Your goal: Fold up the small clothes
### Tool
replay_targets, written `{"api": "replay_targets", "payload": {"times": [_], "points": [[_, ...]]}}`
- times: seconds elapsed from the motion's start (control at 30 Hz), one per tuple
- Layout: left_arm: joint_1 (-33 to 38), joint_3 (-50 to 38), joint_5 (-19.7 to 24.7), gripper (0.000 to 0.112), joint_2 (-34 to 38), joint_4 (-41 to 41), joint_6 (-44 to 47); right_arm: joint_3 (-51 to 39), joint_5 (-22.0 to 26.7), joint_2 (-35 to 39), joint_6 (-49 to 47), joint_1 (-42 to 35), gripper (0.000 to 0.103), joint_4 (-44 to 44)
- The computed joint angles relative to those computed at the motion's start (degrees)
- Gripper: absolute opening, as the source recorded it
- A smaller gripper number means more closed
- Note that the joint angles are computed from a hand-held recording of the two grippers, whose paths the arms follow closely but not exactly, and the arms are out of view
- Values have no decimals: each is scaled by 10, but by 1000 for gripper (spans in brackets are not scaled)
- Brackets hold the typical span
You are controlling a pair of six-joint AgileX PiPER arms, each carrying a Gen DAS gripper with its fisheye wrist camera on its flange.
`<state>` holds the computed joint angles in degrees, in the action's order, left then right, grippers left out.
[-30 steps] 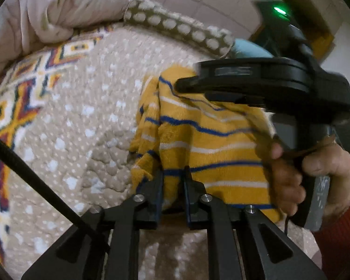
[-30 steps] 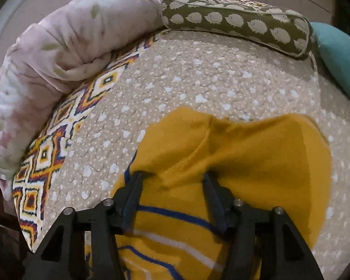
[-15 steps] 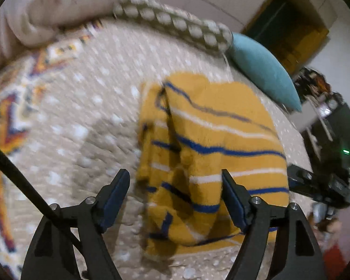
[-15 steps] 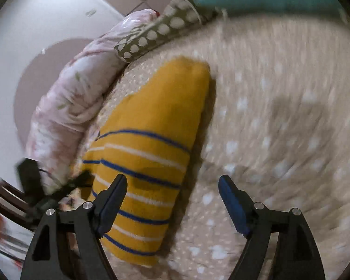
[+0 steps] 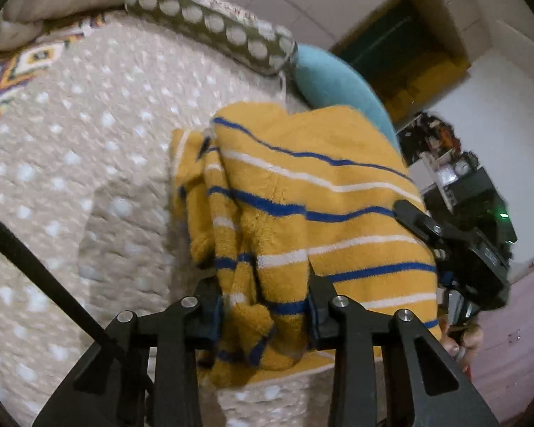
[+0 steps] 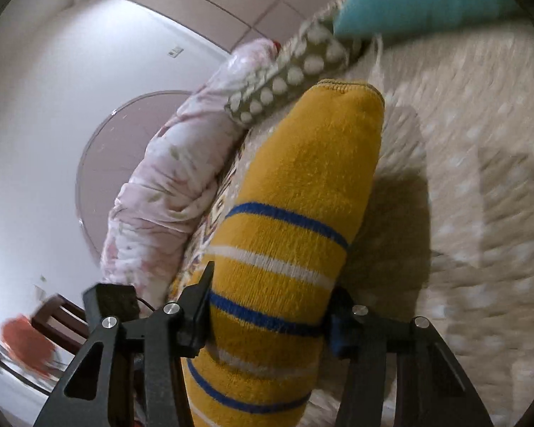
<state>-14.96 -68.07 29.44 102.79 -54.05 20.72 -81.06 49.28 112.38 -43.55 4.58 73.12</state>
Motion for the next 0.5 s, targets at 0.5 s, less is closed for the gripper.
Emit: {"api": "replay_targets", "payload": {"times": [0.5], "points": [[-150,119,-13,76,-171,725,-683,130,-182,-196,161,72,50,-315]]}}
